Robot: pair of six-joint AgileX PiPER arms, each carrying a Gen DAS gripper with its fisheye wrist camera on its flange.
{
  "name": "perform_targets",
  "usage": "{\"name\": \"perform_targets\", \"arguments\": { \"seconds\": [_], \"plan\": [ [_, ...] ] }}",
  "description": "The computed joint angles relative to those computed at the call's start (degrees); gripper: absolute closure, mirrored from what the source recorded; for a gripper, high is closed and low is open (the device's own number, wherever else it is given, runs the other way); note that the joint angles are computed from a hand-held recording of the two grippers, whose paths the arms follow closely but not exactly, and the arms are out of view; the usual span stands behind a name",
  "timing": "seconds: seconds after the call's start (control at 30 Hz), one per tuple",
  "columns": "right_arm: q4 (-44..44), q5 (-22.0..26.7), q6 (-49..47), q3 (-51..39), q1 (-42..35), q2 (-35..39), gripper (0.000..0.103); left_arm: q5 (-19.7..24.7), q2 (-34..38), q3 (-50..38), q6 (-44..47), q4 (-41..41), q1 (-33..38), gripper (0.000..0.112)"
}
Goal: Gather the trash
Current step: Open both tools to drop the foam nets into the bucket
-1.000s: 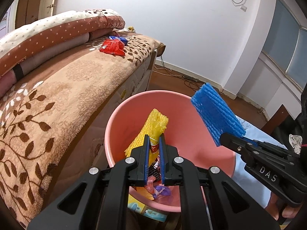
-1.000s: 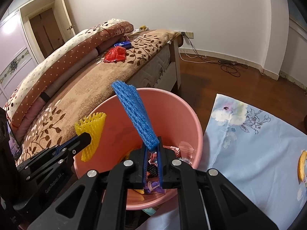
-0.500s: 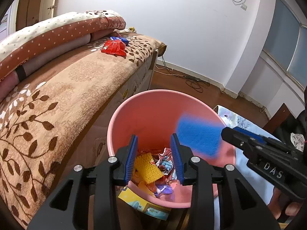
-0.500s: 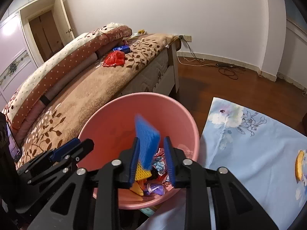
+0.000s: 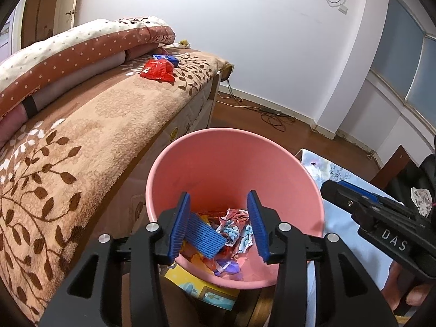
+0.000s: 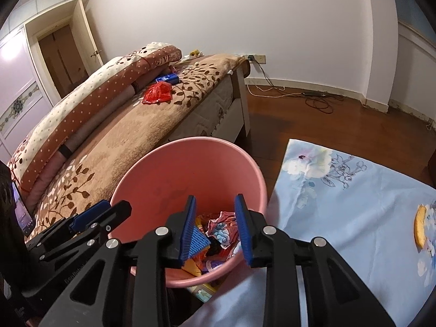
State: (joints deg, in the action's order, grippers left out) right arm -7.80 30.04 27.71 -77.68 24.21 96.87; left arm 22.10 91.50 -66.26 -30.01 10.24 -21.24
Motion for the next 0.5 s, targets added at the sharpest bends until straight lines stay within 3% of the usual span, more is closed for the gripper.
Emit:
{"name": "perform_targets", "arguments": {
  "seconds": [0.5],
  "plan": [
    [4.9,-4.3,-2.5,12.1,-5.8,-9.2,0.073,3.8,-0.5,-2.1,-5.9,5.5,-4.8,0.068]
  ]
}}
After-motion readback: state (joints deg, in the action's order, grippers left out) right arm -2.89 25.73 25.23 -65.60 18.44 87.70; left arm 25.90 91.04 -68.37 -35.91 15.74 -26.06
